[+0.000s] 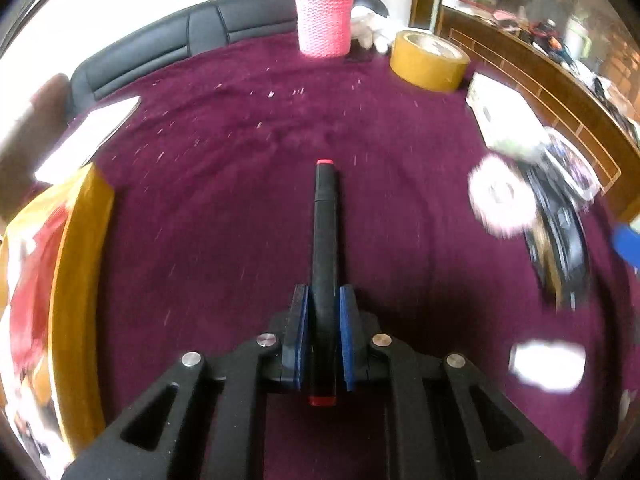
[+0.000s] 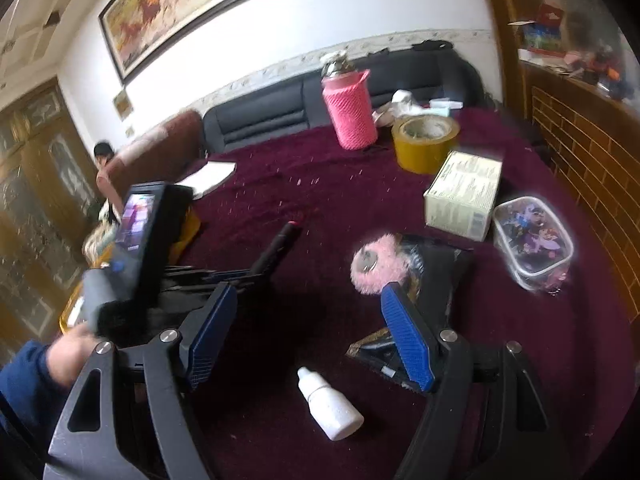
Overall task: Organize objects
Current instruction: 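Grasp the red-capped black marker with the left tool while the right tool grasps the small white dropper bottle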
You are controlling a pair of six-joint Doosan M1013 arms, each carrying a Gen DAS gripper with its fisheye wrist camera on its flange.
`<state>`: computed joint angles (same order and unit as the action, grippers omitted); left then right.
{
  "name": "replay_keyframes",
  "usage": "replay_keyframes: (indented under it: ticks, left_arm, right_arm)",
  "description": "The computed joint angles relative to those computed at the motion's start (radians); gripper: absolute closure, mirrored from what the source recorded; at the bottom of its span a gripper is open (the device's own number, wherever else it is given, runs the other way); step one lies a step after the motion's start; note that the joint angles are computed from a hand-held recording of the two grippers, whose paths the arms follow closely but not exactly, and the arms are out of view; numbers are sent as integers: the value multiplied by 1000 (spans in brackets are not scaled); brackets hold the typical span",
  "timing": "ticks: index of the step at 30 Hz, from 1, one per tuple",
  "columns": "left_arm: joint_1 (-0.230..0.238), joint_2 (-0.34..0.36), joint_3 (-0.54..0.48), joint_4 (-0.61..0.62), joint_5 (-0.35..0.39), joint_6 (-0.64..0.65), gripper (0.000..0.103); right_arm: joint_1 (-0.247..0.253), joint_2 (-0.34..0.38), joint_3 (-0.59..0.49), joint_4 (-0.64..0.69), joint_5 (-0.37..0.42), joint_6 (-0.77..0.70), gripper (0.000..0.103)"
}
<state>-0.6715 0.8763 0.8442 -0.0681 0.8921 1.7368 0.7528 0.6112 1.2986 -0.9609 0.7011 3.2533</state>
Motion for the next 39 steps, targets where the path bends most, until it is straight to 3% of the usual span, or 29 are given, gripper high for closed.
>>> replay_keyframes:
  ticks: [5, 8, 11, 15, 18, 21, 25, 39]
  left_arm:
    - [20, -124, 224, -30, -103, 56, 92]
    - [21, -157, 287, -23, -155, 74, 92]
    - [21, -161, 296, -24, -168, 72, 92]
    - [20, -165, 307, -19, -185, 68, 92]
    - [20, -170, 321, -17, -208, 63, 92]
    - [17, -173, 327, 0, -222, 53, 91]
    - [10, -183, 351, 42, -263, 26, 92]
    - [15, -250, 445, 51, -381, 36, 92]
  right_arm:
    - [-18, 18, -30, 287, -37, -337, 29]
    - [-15, 28, -46, 330, 19, -382, 33]
    - [-21, 54, -86, 420, 103, -475, 43]
    - [-23, 86, -129, 498, 200, -535, 71]
    - [-13, 100, -161, 482, 275, -535, 78]
    - [5, 119, -195, 465, 348, -547, 78]
    - [26, 127, -208, 419, 389, -503, 80]
    - [63, 134, -239, 328, 307, -343, 80]
